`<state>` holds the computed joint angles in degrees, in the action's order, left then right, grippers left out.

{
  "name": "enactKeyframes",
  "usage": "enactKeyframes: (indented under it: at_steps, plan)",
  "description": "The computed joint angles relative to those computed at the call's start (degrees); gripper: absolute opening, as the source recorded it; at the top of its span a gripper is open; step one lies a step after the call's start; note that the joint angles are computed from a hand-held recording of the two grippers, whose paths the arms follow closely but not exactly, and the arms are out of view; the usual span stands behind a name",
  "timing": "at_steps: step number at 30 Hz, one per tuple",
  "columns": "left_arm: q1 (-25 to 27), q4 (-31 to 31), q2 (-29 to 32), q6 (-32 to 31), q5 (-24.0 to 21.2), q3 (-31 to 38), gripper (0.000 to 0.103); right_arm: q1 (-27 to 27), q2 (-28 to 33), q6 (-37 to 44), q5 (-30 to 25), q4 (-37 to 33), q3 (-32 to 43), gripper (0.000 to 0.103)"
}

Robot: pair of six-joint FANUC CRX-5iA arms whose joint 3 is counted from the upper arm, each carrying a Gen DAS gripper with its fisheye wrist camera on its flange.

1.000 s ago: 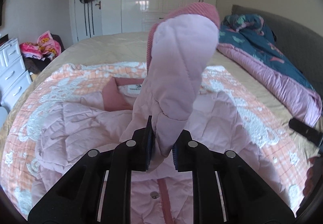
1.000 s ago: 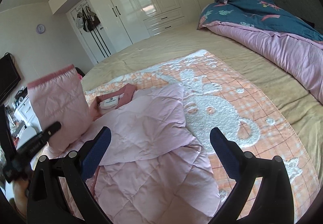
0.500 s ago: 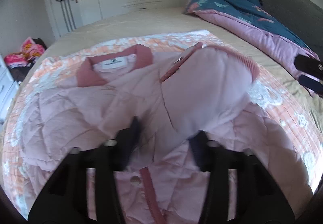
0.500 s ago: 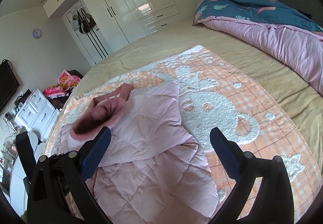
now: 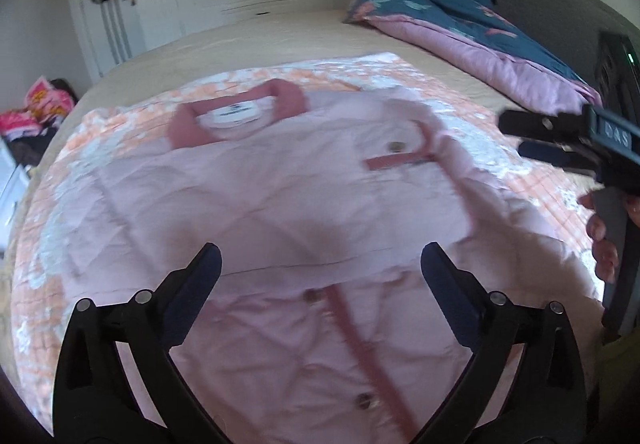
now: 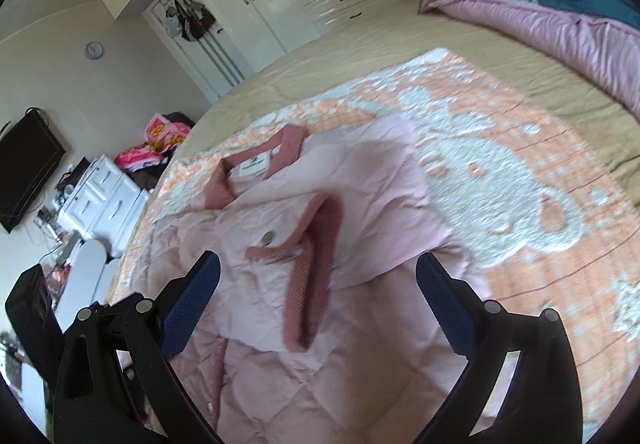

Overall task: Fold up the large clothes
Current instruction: 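Grasp the ribbed cuff of that sleeve with the right gripper and lift it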

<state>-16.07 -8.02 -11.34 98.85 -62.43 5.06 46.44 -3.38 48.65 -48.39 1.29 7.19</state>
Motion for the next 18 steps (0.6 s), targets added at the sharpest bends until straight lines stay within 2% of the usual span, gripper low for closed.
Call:
enactKeyframes:
  at_steps: [4, 8, 12, 16, 17, 18]
  plan:
    - [5.5, -1.0, -3.0, 2.3, -0.4, -2.0, 0.094, 1.0, 3.3, 2.3, -2.3, -4.0, 3.5, 0.098]
    - [13.4, 2.8, -5.8, 3.8, 1.5, -6.1, 0.094, 2.6, 5.8, 1.3, -3.9, -3.8, 4.5, 0.098]
    - [18.5, 4.3, -7.6, 4.8, 3.3, -8.8, 0.094, 3.1, 6.6, -2.2, -3.0, -3.8, 3.4, 0.098]
    - [23.5, 7.9, -8.3, 2.9, 4.3, -10.5, 0.094, 2.3, 6.6, -5.9, -1.5, -4.9, 1.5, 0.098]
    - [24.3, 7.7, -8.5, 3.0, 4.6, -10.5, 0.094, 2.3, 6.5, -6.4, -0.7, -4.8, 1.0, 0.096]
    - [25.0, 7.7, -9.0, 2.7, 4.8, -10.8, 0.094, 2.2, 6.3, -6.2, -0.2, -5.0, 0.8, 0.089]
